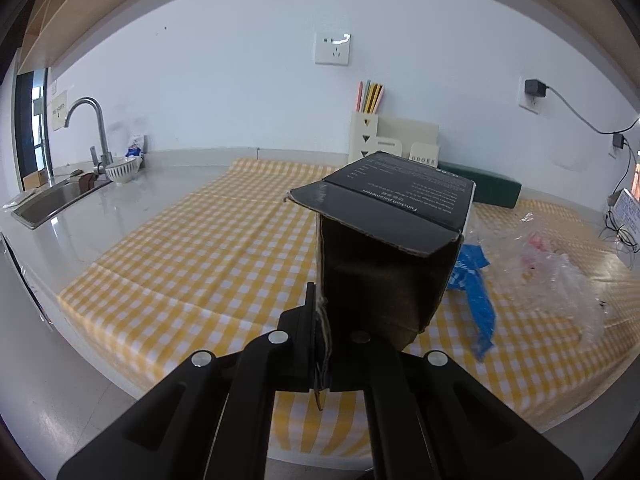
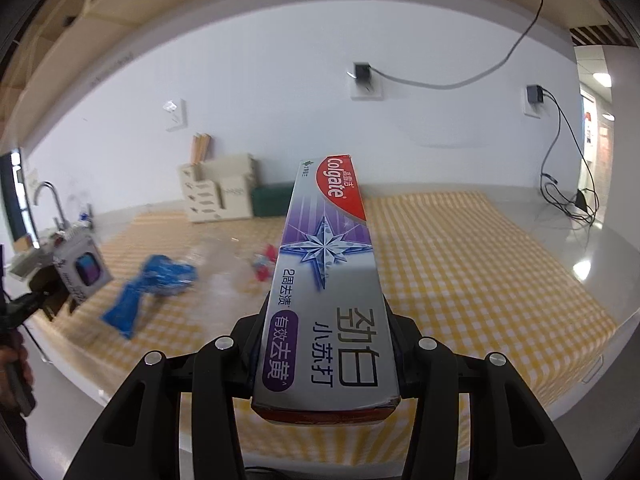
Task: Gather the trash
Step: 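Carry the black box and toothpaste box down over the mesh wastebasket with both tools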
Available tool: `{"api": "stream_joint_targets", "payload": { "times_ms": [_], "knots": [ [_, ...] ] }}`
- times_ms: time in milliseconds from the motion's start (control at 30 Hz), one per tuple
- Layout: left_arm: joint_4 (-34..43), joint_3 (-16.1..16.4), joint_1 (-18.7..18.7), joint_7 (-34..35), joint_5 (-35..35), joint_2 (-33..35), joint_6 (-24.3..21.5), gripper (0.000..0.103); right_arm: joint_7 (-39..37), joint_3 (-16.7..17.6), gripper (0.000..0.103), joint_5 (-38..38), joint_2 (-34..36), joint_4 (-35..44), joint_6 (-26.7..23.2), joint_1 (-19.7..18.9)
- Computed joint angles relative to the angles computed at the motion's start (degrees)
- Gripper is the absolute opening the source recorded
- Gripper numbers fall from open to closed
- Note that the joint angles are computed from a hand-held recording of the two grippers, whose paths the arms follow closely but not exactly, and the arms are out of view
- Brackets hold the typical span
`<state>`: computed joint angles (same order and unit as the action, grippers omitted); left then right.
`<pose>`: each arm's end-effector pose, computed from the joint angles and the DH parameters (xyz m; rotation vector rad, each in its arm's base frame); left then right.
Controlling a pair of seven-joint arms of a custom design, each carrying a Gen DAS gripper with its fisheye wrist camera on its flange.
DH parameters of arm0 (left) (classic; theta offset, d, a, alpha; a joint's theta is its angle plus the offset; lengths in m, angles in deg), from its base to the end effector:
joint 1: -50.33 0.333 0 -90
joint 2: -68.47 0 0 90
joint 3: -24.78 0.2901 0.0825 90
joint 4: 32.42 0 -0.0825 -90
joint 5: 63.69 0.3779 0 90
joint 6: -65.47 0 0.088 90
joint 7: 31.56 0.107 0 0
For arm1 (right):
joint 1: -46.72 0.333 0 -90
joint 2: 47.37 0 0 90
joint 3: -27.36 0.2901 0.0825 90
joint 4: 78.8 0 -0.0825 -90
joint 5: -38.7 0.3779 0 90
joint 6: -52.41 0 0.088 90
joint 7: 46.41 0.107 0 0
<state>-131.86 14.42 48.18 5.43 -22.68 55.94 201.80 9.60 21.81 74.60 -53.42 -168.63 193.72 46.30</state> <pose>0.5163 -0.1214 0.7347 -1.7845 1.1970 -0.7662 0.5524 -0.0630 0.7693 -1.6079 1.3121 -0.7199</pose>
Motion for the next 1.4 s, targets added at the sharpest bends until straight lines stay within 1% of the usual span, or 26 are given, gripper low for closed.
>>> {"api": "stream_joint_targets", "payload": {
  "times_ms": [33, 67, 133, 267, 367, 533, 633, 767, 867, 967, 1100, 1200, 1333, 1400],
  "knots": [
    [-1.1, -0.2, -0.1, -0.3, 0.3, -1.4, -0.2, 0.003, -0.7, 0.0, 0.050, 0.9, -1.1, -0.8, -0.1, 0.2],
    [-2.0, -0.4, -0.2, -0.3, 0.4, -2.5, -0.3, 0.003, -2.3, -0.1, 0.050, 2.2, -3.7, -3.2, -0.3, 0.5],
    [-4.0, -0.8, -0.5, -0.6, 0.3, -5.0, -0.5, 0.003, -3.7, -0.1, 0.050, 2.9, -6.8, -6.0, -0.2, 1.3],
    [-8.3, -1.8, -1.0, -1.3, 0.2, -9.8, -0.6, 0.003, -7.0, -0.9, 0.050, 4.8, -14.1, -12.5, -2.5, 3.2],
    [-11.1, -3.2, -1.7, -1.6, 0.3, -13.2, -1.6, 0.003, -7.9, -1.0, 0.050, 5.0, -18.8, -17.1, -4.4, 4.4],
    [-16.5, -4.8, -4.2, -2.1, -1.5, -18.5, -2.7, 0.003, -8.5, -1.1, 0.050, 4.7, -25.7, -24.3, -7.3, 5.4],
    [-19.9, -5.8, -6.0, -2.4, -2.4, -21.5, -3.5, 0.003, -8.4, -0.9, 0.050, 3.9, -30.6, -29.6, -9.2, 5.5],
    [-24.4, -6.6, -8.4, -2.0, -3.2, -24.6, -3.4, 0.003, -7.5, -0.6, 0.050, 2.7, -35.8, -35.5, -11.7, 4.8],
    [-27.0, -7.3, -10.2, -2.1, -4.1, -25.8, -4.1, 0.003, -6.9, -0.7, 0.050, 1.8, -37.4, -37.9, -13.3, 4.2],
    [-30.0, -6.8, -12.6, -2.5, -6.5, -26.6, -3.7, 0.003, -5.6, -0.4, 0.050, 1.1, -39.5, -41.1, -14.6, 3.1],
    [-33.9, -6.3, -15.2, -2.8, -8.9, -26.8, -2.1, 0.003, -4.4, 0.2, 0.050, -0.5, -41.6, -45.2, -15.7, 1.7],
    [-36.2, -6.3, -16.2, -3.2, -9.7, -26.1, -0.9, 0.003, -4.1, 0.4, 0.050, -1.5, -41.3, -47.1, -16.4, 0.9],
    [-37.8, -6.1, -16.6, -3.7, -9.9, -23.6, 0.9, 0.003, -3.8, 0.9, 0.050, -2.5, -40.6, -49.6, -16.5, 0.3],
    [-38.5, -5.8, -16.7, -3.2, -9.9, -22.5, 1.6, 0.003, -3.3, 1.3, 0.050, -2.9, -39.2, -50.0, -16.2, 0.1]
  ]
}}
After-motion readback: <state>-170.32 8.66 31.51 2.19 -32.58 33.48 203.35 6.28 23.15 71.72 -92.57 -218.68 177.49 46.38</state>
